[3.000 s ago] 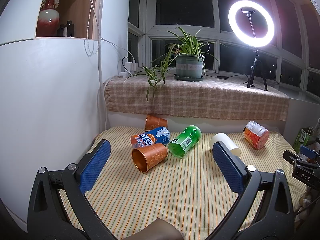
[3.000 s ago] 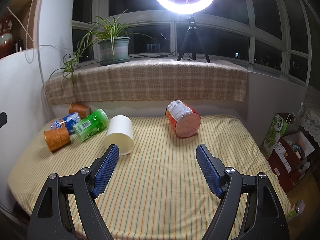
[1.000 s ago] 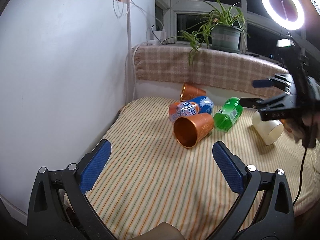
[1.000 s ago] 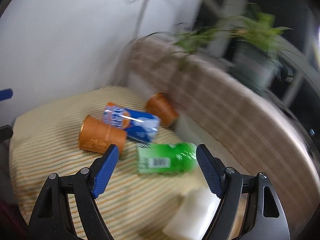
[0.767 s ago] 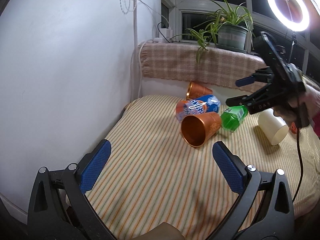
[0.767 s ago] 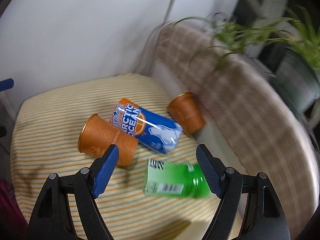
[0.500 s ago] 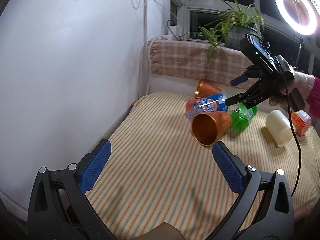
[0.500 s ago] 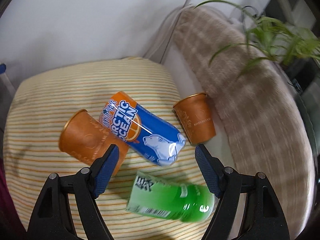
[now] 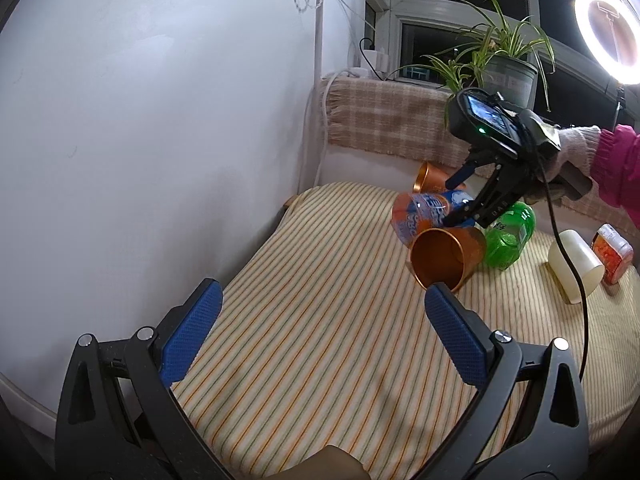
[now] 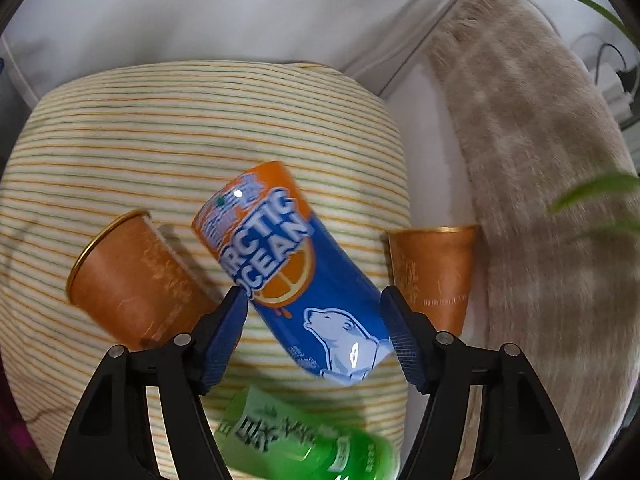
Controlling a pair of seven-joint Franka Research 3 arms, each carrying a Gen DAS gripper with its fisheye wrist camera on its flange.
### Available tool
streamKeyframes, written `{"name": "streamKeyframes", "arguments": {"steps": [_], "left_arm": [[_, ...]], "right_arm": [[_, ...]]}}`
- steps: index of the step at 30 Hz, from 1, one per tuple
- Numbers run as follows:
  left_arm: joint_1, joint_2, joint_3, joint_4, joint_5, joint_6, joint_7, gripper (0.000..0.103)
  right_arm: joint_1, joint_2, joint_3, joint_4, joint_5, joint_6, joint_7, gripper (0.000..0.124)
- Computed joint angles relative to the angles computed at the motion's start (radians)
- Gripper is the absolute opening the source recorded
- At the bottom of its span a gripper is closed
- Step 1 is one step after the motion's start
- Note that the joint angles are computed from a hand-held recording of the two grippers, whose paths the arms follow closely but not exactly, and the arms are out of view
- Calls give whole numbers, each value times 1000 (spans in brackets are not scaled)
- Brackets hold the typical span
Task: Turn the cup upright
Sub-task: 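Close the right gripper on the Arctic Ocean cup body and lift it, then rotate the held cup upright and carry it toward the left tool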
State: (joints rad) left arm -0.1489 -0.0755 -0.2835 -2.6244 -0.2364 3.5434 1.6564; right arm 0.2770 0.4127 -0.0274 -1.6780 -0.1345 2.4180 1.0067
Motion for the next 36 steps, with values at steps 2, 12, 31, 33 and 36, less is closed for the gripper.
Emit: {"name": "streamKeyframes", "arguments": {"steps": [2,12,31,33,36], "left_arm": [[0,3,4,1,7,-4,-4,103],[8,-7,10,-12,35,-5,-34,102],[22,-93,0,-80,118,21,-114,102],[21,-116,2,-99,154,27,-143,102],[26,-142,-1,-120,193,34,-175,102]], "right_arm": [[-2,29,4,40,14,-14,-3,67],[22,185,-13,226,15,-62,28,63],[-42,-171,69,-183,282,272,86,56],[-50,-226,82,-243,339,302,70,56],[-49,-293,92,-324,412,344,66,56]]}}
